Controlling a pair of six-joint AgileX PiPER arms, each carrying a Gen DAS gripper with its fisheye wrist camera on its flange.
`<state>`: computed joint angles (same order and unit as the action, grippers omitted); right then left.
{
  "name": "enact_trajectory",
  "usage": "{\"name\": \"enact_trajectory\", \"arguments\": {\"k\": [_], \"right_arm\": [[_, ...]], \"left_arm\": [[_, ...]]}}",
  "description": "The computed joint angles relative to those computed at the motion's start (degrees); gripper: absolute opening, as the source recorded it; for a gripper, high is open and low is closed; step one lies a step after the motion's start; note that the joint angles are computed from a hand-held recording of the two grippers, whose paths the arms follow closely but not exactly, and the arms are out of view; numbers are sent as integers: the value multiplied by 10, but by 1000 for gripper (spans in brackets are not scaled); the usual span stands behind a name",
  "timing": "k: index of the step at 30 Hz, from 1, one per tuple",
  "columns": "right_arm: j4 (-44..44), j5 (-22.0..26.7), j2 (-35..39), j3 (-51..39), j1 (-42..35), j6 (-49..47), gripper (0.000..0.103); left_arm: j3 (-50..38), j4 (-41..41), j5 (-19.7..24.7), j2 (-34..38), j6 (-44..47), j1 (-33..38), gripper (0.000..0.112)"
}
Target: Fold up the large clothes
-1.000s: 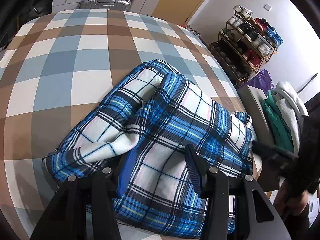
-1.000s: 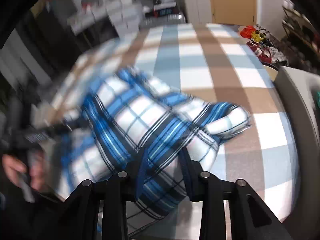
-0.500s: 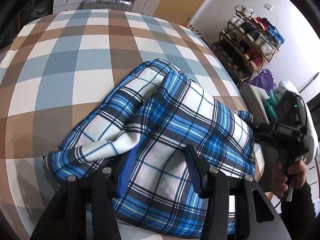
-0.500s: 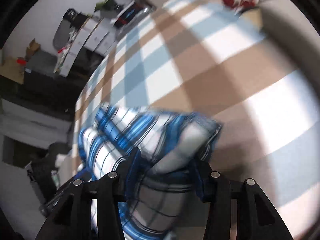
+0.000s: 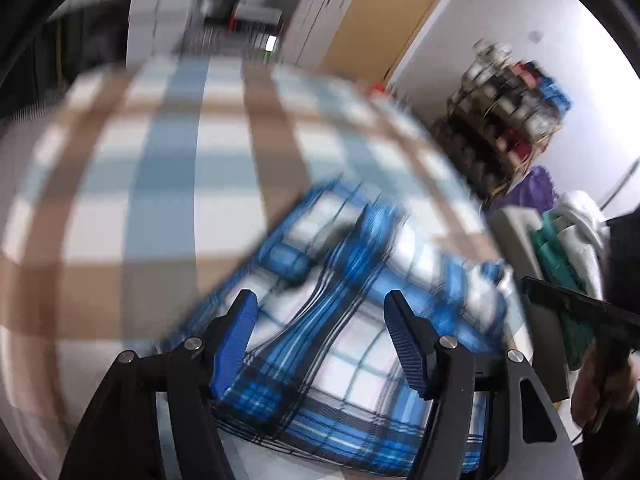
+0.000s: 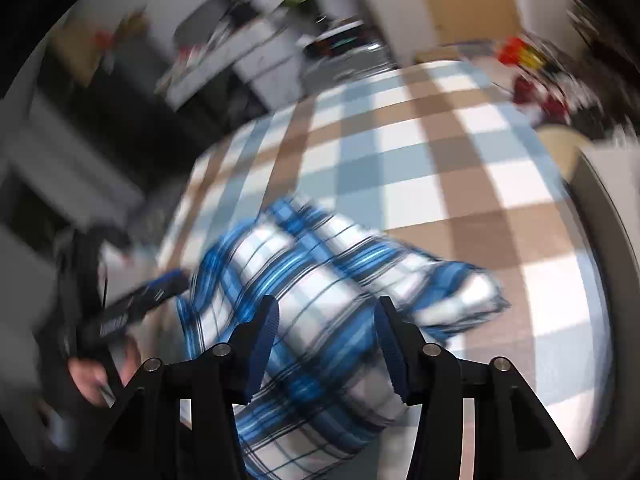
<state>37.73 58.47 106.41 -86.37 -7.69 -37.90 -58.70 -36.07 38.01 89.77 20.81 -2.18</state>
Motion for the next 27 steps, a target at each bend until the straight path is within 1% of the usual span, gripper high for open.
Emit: {"name": "enact_trajectory", "arguments": {"k": [1, 2, 3, 4, 5, 6, 7, 8, 9, 10, 11, 12, 13, 14, 16, 18, 19, 21, 23, 25, 27], "right_arm": [[-48, -14, 1, -1, 32, 28, 50], [-80, -29, 2, 3, 51, 47, 50], [-125, -53, 3, 13, 77, 75, 50], [-162, -87, 11, 28, 99, 103, 50], [-177, -101, 19, 35, 106, 120, 50], [-169, -110, 23, 44, 102, 119, 51], [-138, -130, 26, 62, 94, 107, 51], [-129, -137, 24, 69, 91, 103, 51], [-104, -147, 17, 83, 84, 83, 51], [-56, -151, 1, 105, 67, 56, 51], [1, -149, -16, 128, 47, 23, 50], [58, -135, -39, 151, 22, -5, 51], [116, -128, -66, 184, -3, -36, 51], [173, -120, -94, 222, -28, -82, 52], [273, -118, -140, 296, -56, -189, 53], [299, -111, -163, 323, -64, -226, 59], [319, -100, -173, 339, -72, -251, 64], [320, -87, -171, 347, -76, -260, 66], [291, -88, -151, 327, -61, -237, 66], [259, -109, -145, 320, -46, -213, 66], [229, -116, -124, 306, -34, -188, 66]], "left_arm": [[1, 46, -18, 15, -50, -12, 61], [-5, 103, -27, 20, -103, -26, 61], [-8, 137, -31, 25, -134, -39, 61], [-13, 152, -28, 31, -142, -47, 61], [-13, 161, -31, 30, -148, -50, 61], [-13, 162, -31, 28, -149, -49, 61], [-16, 154, -24, 24, -143, -43, 61], [-16, 135, -18, 14, -128, -35, 61], [-11, 95, -16, -2, -95, -22, 61], [-6, 45, -7, -21, -53, -4, 61], [-11, -4, 10, -42, -12, 11, 61], [-14, -31, 17, -52, 12, 15, 61], [-36, -35, 32, -58, 19, 10, 61], [-61, -15, 44, -50, 8, -4, 61], [-145, 54, 101, 8, -27, -46, 61], [-257, 106, 186, 111, -58, -84, 61], [-292, 121, 209, 151, -72, -95, 61], [-346, 152, 232, 215, -105, -111, 61], [-378, 142, 248, 259, -104, -107, 61], [-381, 118, 256, 269, -94, -94, 61], [-393, 76, 279, 279, -87, -70, 61]]}}
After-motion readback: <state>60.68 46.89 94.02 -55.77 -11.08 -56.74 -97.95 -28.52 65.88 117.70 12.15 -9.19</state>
